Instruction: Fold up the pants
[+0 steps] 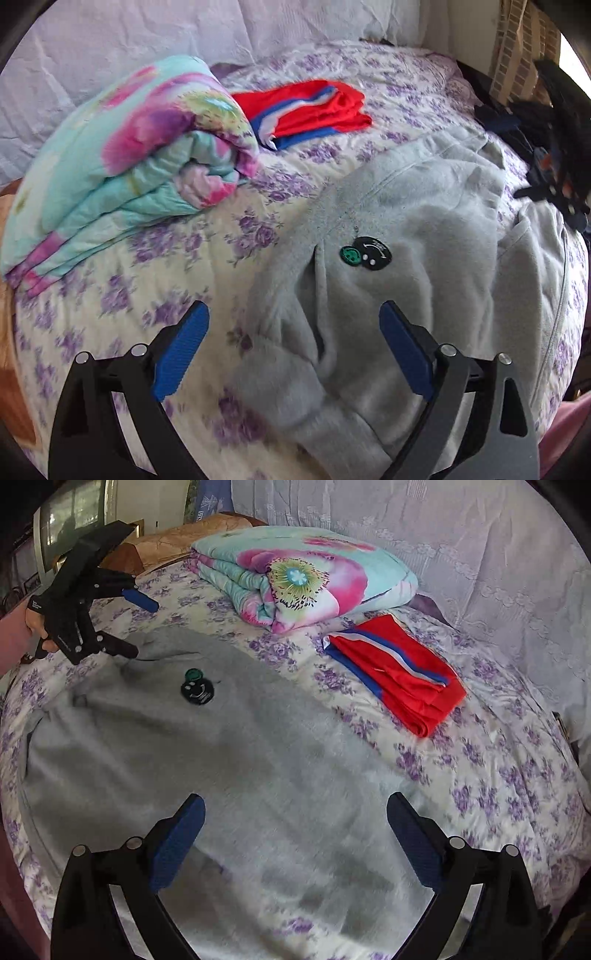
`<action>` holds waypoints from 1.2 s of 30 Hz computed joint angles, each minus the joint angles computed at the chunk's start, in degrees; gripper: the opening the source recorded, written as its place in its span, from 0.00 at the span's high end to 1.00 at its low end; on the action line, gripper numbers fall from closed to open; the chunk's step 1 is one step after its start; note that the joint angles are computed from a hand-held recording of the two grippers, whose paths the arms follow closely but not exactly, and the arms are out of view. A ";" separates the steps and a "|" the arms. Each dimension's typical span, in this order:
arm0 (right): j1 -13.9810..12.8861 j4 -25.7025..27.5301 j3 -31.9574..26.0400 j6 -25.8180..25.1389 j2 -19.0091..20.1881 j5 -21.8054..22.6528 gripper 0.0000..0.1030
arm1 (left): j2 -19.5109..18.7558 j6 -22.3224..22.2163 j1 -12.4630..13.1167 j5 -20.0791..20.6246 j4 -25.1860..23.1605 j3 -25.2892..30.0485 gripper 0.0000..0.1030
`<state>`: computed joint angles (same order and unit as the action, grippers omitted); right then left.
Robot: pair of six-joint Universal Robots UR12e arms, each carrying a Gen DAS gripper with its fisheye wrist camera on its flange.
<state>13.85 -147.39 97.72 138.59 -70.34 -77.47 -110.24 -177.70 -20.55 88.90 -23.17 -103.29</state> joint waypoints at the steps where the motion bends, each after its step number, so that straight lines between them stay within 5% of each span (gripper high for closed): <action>1: 0.14 1.55 -2.20 -1.05 1.67 -0.09 0.04 | -0.94 0.91 0.48 -1.31 -1.23 1.07 0.12; 11: 0.16 23.61 -20.41 -9.34 14.56 2.23 0.15 | -5.80 8.72 3.69 -15.06 -10.90 7.06 0.40; 14: -0.10 31.21 -23.67 -10.34 16.61 3.59 0.50 | -6.14 9.84 4.01 -16.96 -11.62 7.41 0.53; 16: -0.31 31.58 -23.07 -11.44 16.20 4.81 0.78 | -5.95 9.82 4.18 -17.91 -11.19 7.11 0.66; 18: -0.50 29.65 -21.12 -11.95 14.79 5.46 0.84 | -5.51 9.47 4.18 -18.29 -10.54 6.74 0.82; 21: -0.93 23.81 -16.36 -11.05 11.10 6.64 0.86 | -4.48 9.22 3.20 -15.52 -8.56 5.89 0.88; 30: -1.87 4.57 2.18 -12.71 -6.40 8.36 0.86 | 4.75 9.37 -0.96 -9.06 2.99 -1.83 0.89; 36: -0.72 -4.41 18.20 -20.38 -17.62 6.51 0.86 | 10.59 9.97 -4.79 -8.41 9.36 -10.46 0.89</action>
<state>13.13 -151.80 115.93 118.21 -87.96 -70.96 -99.66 -167.74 -25.34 80.49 -13.81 -113.75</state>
